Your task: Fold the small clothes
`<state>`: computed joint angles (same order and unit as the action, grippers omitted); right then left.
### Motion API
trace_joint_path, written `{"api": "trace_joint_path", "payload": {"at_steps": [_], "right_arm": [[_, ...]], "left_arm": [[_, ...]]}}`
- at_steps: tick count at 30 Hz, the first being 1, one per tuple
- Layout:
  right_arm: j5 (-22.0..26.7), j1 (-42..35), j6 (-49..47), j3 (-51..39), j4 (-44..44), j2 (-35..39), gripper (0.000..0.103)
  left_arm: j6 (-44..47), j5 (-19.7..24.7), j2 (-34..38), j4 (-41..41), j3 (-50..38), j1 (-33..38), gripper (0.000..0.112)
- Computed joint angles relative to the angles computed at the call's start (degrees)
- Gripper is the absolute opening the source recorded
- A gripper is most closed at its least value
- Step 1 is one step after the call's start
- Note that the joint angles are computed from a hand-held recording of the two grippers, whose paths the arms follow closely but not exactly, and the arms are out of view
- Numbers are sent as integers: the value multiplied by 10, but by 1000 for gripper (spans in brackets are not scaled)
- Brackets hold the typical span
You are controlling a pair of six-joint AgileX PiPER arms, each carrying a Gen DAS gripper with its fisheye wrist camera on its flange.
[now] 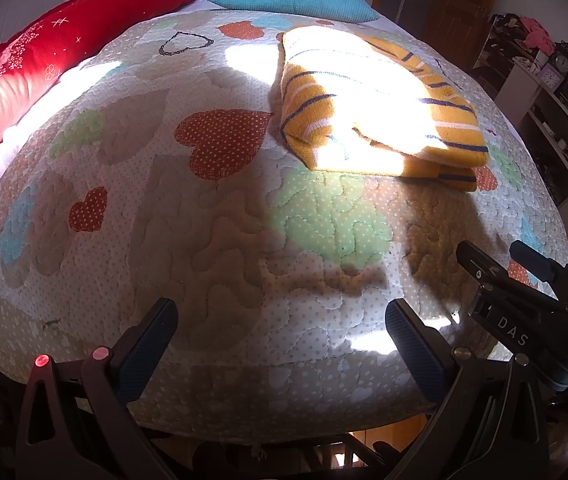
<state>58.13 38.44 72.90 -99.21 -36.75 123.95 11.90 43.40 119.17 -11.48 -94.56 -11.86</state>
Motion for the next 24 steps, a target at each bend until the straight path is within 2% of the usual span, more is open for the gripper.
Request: {"api": "trace_joint_path", "payload": {"at_steps": [24], "right_arm": [[0, 1, 0, -3, -1, -1, 79]], "left_arm": [[-3, 7, 8, 3, -9, 0, 103]]}}
